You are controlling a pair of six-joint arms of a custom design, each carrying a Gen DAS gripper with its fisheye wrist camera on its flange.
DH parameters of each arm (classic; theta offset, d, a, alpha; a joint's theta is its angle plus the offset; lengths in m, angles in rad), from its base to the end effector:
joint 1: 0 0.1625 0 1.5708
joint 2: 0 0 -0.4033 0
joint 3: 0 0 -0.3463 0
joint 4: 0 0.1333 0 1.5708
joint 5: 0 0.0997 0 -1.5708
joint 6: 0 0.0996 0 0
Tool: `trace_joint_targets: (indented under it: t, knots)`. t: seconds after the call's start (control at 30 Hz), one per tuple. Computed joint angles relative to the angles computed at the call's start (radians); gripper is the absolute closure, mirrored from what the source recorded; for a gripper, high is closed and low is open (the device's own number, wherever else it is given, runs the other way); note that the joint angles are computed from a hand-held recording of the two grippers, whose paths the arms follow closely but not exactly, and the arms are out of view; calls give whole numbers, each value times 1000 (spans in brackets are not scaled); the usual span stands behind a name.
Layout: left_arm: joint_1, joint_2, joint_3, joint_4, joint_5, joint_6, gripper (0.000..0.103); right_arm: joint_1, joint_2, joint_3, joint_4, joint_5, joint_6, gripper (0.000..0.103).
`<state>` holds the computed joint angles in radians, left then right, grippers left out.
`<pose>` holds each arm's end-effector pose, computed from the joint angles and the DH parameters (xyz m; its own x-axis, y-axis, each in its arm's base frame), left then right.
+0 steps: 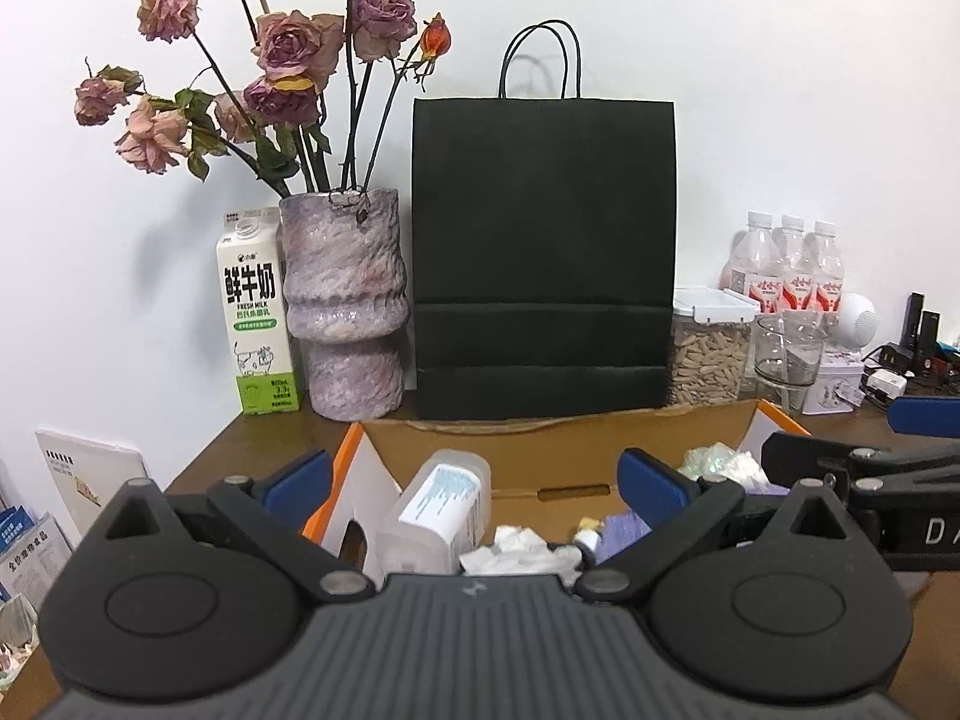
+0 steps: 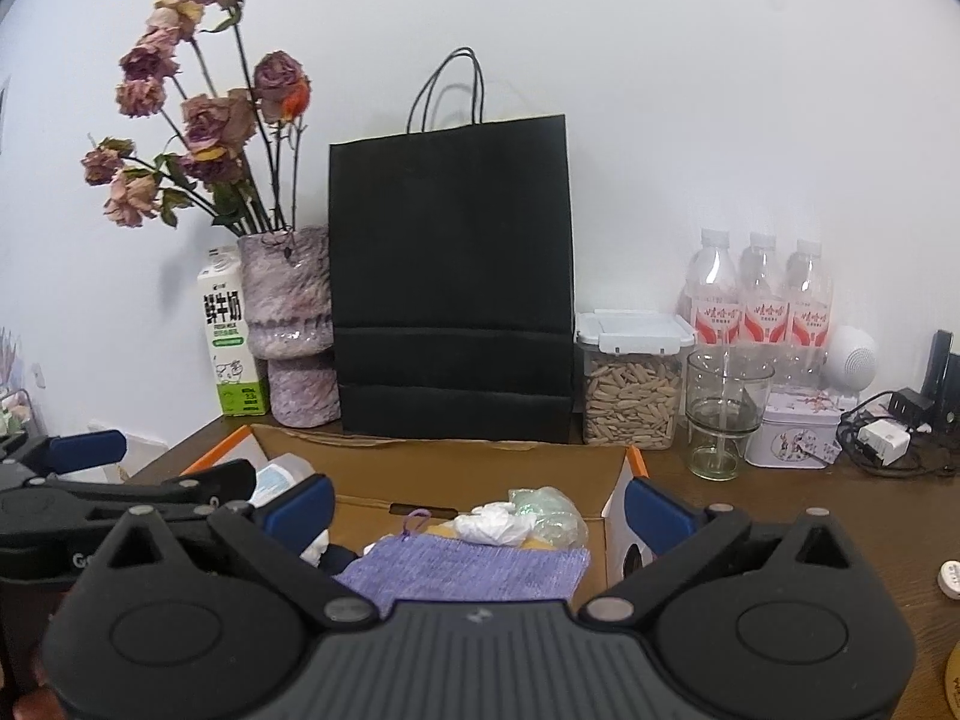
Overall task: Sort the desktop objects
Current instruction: 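Open both tools to drop the paper and jar into the box, then withdraw both tools from the box toward the items on the table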
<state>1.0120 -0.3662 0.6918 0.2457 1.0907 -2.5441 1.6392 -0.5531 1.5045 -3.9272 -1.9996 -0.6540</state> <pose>-0.2324 -0.7098 0.0645 -0.6308 0.3743 -0.6797 0.7760 0.2998 -0.5550 0.1361 -0.6422 0.1758 -0.7355 0.1752 0.6545 -0.5780 0.3418 -0.7410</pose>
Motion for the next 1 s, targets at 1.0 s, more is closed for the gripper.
trace_joint_targets:
  t: [1.0]
  knots:
    - [-15, -237, 476, -155, -42, -16, 0, 61, -7, 248, -214, -75, -71, 0]
